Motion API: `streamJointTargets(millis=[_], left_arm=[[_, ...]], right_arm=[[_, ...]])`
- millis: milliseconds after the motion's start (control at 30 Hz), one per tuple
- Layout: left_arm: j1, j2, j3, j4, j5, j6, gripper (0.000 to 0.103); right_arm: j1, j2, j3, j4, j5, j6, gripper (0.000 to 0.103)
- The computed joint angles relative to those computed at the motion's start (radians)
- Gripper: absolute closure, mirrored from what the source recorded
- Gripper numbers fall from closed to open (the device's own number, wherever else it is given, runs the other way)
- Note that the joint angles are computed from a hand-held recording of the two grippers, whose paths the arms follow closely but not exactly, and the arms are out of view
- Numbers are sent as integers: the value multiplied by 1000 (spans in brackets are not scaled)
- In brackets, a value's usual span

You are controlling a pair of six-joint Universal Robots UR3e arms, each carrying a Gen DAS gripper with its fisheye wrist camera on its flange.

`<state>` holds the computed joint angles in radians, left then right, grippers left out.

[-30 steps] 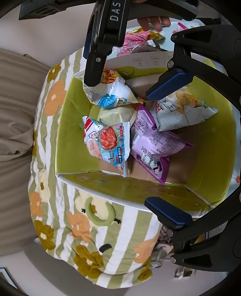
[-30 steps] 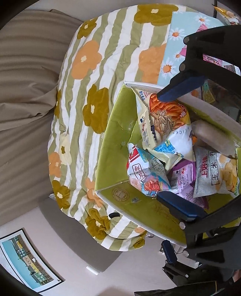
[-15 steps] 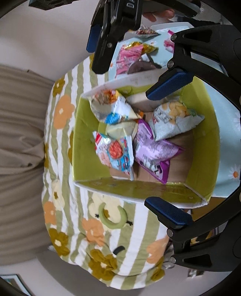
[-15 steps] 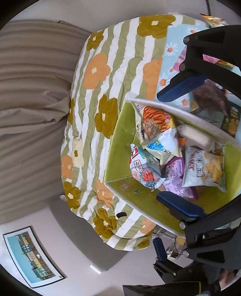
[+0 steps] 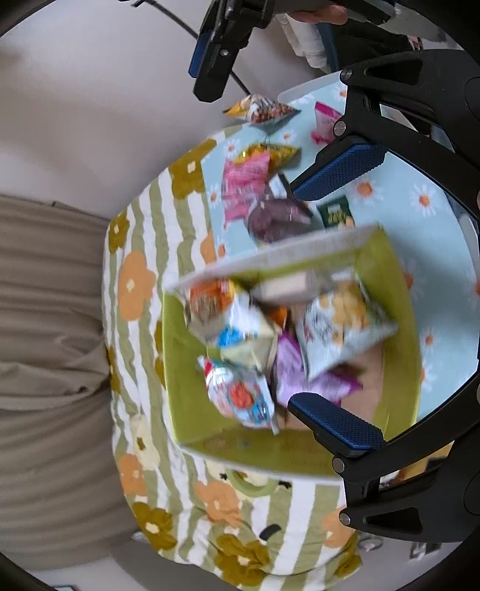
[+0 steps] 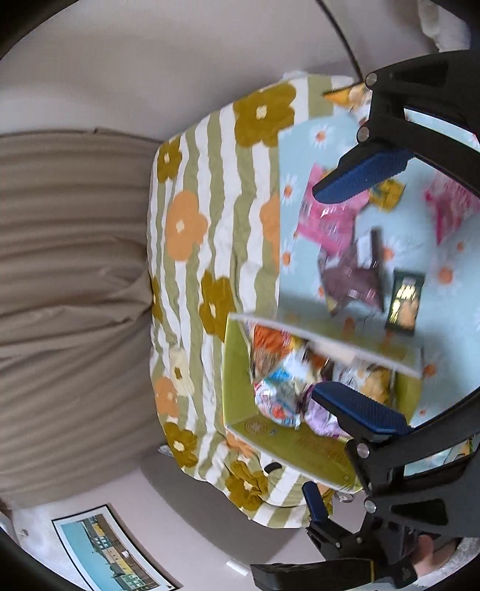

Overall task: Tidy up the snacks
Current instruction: 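Move both tools back over the remaining snacks on the tablecloth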

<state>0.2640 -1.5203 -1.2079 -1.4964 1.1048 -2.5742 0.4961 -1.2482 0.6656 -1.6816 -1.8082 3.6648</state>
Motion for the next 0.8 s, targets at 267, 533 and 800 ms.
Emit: streamJointTargets(millis=[267, 533, 800], left_arm=[[-252, 133, -201, 164, 161, -293, 0], [-551, 175, -407, 349, 432, -597, 0], [-728, 65, -575, 597, 633, -789, 0]], right_arm=[[-140, -431, 554, -134, 107, -110, 7], [-372, -740, 930, -155, 335, -361, 7], [-529, -918, 1249, -160, 514, -597, 7]])
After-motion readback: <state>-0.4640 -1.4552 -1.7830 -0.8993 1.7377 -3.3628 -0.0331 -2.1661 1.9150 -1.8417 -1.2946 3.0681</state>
